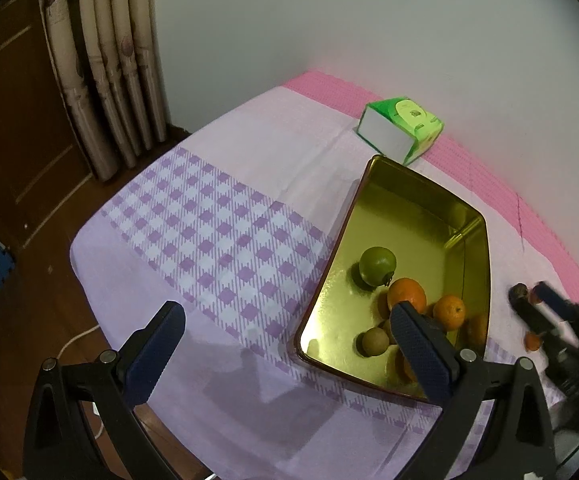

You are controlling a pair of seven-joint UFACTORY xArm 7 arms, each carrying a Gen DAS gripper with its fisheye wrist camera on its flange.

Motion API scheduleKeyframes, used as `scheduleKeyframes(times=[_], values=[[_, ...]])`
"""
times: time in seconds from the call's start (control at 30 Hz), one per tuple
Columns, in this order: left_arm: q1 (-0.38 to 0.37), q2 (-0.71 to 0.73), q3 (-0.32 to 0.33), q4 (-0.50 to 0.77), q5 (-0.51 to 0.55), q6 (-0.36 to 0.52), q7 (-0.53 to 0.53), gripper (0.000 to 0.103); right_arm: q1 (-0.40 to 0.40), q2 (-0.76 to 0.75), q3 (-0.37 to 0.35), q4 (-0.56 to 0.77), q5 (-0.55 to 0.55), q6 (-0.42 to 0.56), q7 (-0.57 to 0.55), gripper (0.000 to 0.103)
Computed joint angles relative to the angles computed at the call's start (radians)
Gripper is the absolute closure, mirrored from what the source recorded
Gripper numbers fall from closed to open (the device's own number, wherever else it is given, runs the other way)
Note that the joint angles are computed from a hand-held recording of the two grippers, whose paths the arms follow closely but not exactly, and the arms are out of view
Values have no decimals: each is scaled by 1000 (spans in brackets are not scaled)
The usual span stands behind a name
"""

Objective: Organize fruits
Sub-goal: 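Carry the dark brown fruit with the right tool into the gold tray and open, then move the left tool to a red tomato on the cloth and close on it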

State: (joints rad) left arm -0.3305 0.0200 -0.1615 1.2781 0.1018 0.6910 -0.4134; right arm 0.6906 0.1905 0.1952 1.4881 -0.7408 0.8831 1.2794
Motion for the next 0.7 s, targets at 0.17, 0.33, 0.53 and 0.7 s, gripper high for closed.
scheduleKeyframes(times=[0.17,0.33,0.53,0.7], values=[[-12,-5,-8,1,48,-7,-1,1,-47,-222,21,-237,-28,113,129,26],[-44,-5,-31,17,102,-1,25,1,-127,-435,55,-463,37,224,225,22],[-112,44,-71,87,57,12,117,1,-209,-617,68,-677,147,274,256,15],[-187,99,-91,134,81,-14,124,1,-266,-697,82,-781,201,236,235,13]])
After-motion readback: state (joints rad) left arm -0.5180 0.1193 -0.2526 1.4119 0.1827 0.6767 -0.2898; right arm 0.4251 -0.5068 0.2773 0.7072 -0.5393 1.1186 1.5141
